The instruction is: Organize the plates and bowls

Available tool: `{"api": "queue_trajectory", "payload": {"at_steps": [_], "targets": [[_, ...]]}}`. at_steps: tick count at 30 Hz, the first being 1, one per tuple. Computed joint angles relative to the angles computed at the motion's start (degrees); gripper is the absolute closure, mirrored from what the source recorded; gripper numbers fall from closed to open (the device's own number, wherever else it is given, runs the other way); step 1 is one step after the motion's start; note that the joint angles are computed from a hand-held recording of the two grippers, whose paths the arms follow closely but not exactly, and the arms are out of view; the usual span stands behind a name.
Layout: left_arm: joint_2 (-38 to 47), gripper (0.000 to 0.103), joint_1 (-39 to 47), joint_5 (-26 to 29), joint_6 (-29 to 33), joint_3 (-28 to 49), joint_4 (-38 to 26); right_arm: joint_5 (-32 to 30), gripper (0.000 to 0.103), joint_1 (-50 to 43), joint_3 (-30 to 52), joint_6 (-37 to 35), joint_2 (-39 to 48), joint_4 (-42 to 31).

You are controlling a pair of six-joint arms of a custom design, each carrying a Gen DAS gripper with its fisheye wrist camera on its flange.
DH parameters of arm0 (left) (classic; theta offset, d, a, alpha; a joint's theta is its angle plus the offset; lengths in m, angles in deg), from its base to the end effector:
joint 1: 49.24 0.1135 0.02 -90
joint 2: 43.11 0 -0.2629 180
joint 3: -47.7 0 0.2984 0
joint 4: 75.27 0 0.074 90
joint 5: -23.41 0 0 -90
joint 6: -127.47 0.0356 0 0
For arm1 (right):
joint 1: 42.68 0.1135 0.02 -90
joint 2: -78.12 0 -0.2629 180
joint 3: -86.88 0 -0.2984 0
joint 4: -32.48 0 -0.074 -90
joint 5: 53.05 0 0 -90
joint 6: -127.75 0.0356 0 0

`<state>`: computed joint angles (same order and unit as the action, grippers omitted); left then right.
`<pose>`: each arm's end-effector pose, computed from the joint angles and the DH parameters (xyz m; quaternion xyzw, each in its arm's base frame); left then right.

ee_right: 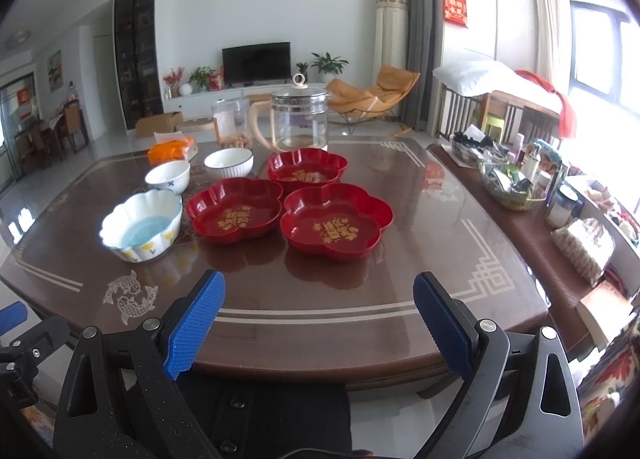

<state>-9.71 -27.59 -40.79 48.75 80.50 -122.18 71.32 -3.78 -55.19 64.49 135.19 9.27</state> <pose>0.1642 0.0485 0.1769 -0.0015 0.9121 -0.0994 0.3977 0.1958 0.1322 0.1667 0.0261 0.8817 -0.0180 0.4708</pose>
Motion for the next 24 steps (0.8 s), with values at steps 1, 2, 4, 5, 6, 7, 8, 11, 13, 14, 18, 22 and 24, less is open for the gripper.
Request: {"api": "queue_trajectory", "payload": {"at_steps": [1, 2, 4, 5, 6, 7, 8, 11, 13, 14, 18, 22, 24], "targets": [[-0.4, 0.0, -1.6, -0.5, 1.0, 0.1, -0.7, 0.1, 0.007, 0.0, -0.1, -0.1, -0.2, 0.0], [-0.2, 0.0, -3.4, -1.0, 2.3, 0.3, -1.4, 0.3, 0.007, 0.1, -0.2, -0.1, -0.4, 0.1], [1.4, 0.0, -7.1, -2.2, 3.8, 0.9, -1.9, 0.5, 0.007, 0.2, -0.4, -0.1, -0.9, 0.0], [2.3, 0.0, -8.2, -2.4, 4.2, 1.1, -1.9, 0.6, 0.007, 0.4, -0.5, 0.1, -1.2, -0.1], [2.9, 0.0, -8.7, -2.4, 4.1, 1.2, -1.8, 0.8, 0.007, 0.5, -0.6, 0.2, -1.3, -0.2], [3.6, 0.0, -8.4, -2.2, 3.9, 1.4, -1.6, 1.0, 0.007, 0.6, -0.7, 0.2, -1.6, -0.4], [5.1, 0.0, -7.7, -1.9, 3.8, 1.9, -0.9, 1.4, 0.007, 0.7, -0.9, 0.3, -2.1, -0.6], [8.7, 0.0, -5.6, -3.7, 2.9, 3.0, 2.3, 2.4, 0.007, 0.5, -1.6, 0.8, -3.8, -1.4], [11.5, 0.0, -4.1, -5.1, 3.0, 4.2, 4.0, 2.5, 0.007, -0.2, -2.2, 1.4, -4.8, -1.9], [13.5, 0.0, -3.4, -5.1, 3.3, 5.1, 4.2, 2.0, 0.007, -0.8, -2.4, 1.6, -5.0, -2.2], [20.9, 0.0, -1.2, -3.5, 5.0, 8.8, 2.7, 0.2, 0.007, -2.3, -2.5, 2.3, -5.4, -3.2], [20.8, 0.0, 0.3, -2.6, 6.9, 9.9, 2.0, 2.1, 0.007, -0.4, -2.1, 2.4, -7.2, -4.7], [20.0, 0.0, 1.3, -2.4, 7.0, 10.4, 2.1, 3.8, 0.007, 1.1, -2.1, 2.3, -8.4, -5.6]]}}
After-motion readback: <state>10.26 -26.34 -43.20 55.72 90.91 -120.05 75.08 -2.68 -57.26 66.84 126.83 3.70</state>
